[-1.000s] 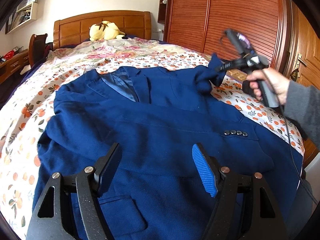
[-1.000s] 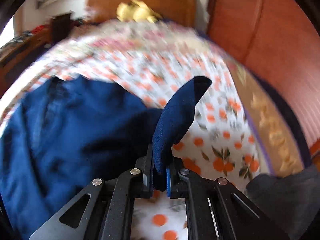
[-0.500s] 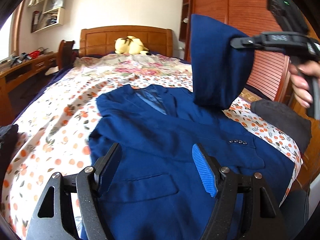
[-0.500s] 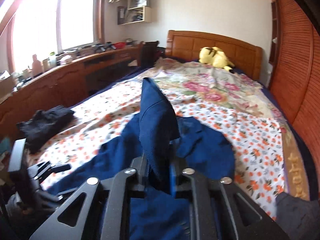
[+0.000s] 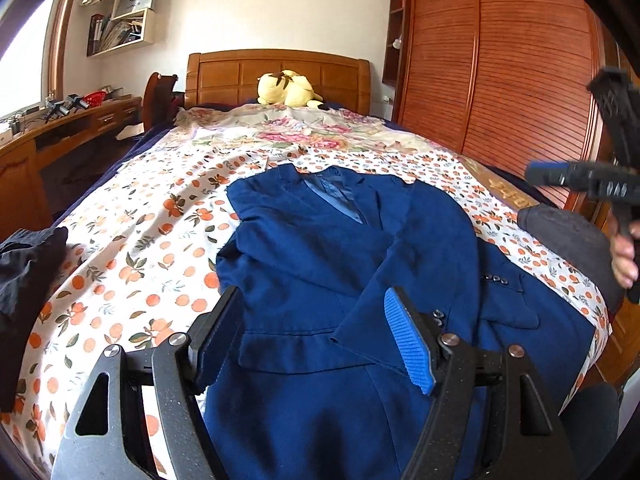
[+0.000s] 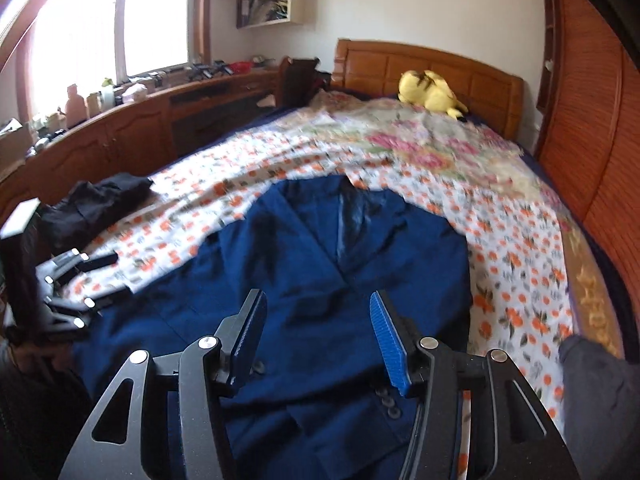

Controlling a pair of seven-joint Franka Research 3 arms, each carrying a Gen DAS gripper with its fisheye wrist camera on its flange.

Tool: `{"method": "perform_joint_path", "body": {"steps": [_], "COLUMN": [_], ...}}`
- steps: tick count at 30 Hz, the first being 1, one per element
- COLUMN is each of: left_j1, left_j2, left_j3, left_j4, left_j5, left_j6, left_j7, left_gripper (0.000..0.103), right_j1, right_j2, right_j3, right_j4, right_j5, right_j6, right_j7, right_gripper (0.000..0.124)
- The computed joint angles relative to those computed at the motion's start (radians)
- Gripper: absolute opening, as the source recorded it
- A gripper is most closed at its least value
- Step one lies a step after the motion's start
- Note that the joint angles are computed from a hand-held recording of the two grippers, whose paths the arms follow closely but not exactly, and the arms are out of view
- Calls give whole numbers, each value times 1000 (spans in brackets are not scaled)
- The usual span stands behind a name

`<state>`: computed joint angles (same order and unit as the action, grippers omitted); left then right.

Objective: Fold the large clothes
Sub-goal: 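Grasp the jacket side edge beside the buttons with the left gripper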

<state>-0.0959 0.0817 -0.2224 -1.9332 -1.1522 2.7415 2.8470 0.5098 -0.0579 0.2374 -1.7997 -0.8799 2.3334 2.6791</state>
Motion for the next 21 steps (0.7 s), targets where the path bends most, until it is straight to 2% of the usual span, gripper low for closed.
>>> {"method": "perform_joint_path", "body": {"steps": [10, 12, 15, 19, 21], "left_j1": [-32, -33, -40, -41, -63], "left_j2": [34, 54, 107, 158, 187], "left_j3": [-26, -33, -36, -55, -37], "left_j4": [-11, -3, 29, 48, 64], "left_j5": [156, 204, 338, 472, 593], "left_j6": [11, 10, 12, 43, 36], "left_j7": [-87, -125, -266, -389, -500], "left_gripper": [72, 61, 55, 54, 53], "right_j1": [-21, -21, -22, -15, -5], "right_j2": [54, 66, 77, 92, 106], "right_j3": [-45, -53, -66, -74, -74], "right_j4": [-100, -115, -139, -133, -117], "right_j5": [-13, -16, -9, -62, -85], "right_j6": [91, 96, 113, 147, 131], "right_j7": [119, 132, 140, 198, 202], "right_gripper": [56, 56, 56, 56, 56]}}
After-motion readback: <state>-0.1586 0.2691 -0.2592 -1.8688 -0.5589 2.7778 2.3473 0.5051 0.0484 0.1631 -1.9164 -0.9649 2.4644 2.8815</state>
